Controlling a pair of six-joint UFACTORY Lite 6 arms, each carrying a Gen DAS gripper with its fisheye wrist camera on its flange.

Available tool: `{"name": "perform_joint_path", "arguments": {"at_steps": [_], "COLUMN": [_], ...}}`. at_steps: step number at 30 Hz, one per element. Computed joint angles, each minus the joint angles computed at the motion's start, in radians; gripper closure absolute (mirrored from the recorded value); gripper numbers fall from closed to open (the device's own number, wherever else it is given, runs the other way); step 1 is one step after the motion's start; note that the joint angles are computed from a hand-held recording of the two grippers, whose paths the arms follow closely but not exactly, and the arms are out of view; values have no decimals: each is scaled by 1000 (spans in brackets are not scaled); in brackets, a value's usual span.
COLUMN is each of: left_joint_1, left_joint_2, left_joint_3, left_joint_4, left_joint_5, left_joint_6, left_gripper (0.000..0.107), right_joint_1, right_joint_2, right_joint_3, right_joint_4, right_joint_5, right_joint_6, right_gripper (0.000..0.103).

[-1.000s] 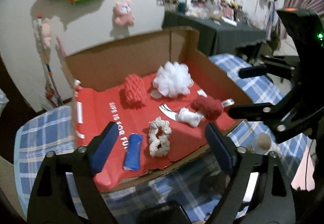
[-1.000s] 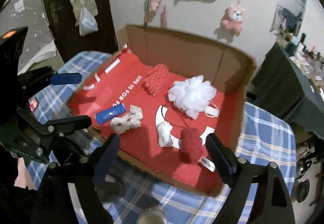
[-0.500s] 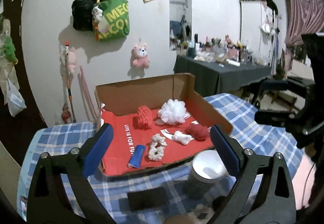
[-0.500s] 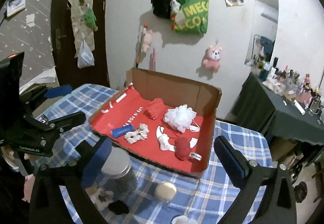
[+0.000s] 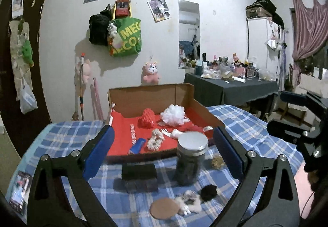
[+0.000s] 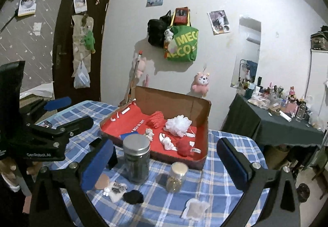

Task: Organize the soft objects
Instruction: 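Withdraw both tools from the box back over the table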

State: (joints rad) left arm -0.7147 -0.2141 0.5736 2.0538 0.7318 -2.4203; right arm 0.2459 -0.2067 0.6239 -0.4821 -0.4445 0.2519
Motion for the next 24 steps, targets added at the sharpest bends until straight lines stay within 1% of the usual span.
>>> {"name": "perform_joint_path", "arguments": {"at_steps": [1, 3, 7, 15, 18, 22, 24], "left_joint_1": [-7, -24, -59, -68, -61, -45, -42], "left_joint_2": [-1, 5, 38, 122, 160, 192, 211], "left_joint_3": [-16, -46, -94, -147, -149, -163, -168], "left_joint_4": [10, 24, 30, 78, 96, 147, 156], "left_joint_5": [5, 21, 79, 120, 117, 110, 115], "left_joint_6": [-25, -67, -147, -287, -317, -379, -396], "left_gripper": [9, 9, 9, 9, 9, 9, 9], "right_joint_1": [14, 34, 54, 72, 62, 73, 66], "right_joint_2": [-17, -41, -27, 96, 153, 233, 280], "right_joint_3": [-42, -115, -191, -263, -268, -269, -257], "right_joint_4": [99, 220, 336, 437, 412, 430, 412], "right_joint_5": [-25, -77, -168, -354, -397, -448, -460], "right_joint_6": [-88, -186, -252, -270, -241, -229, -203], "right_gripper": [0, 0, 0, 0, 0, 0, 0]}}
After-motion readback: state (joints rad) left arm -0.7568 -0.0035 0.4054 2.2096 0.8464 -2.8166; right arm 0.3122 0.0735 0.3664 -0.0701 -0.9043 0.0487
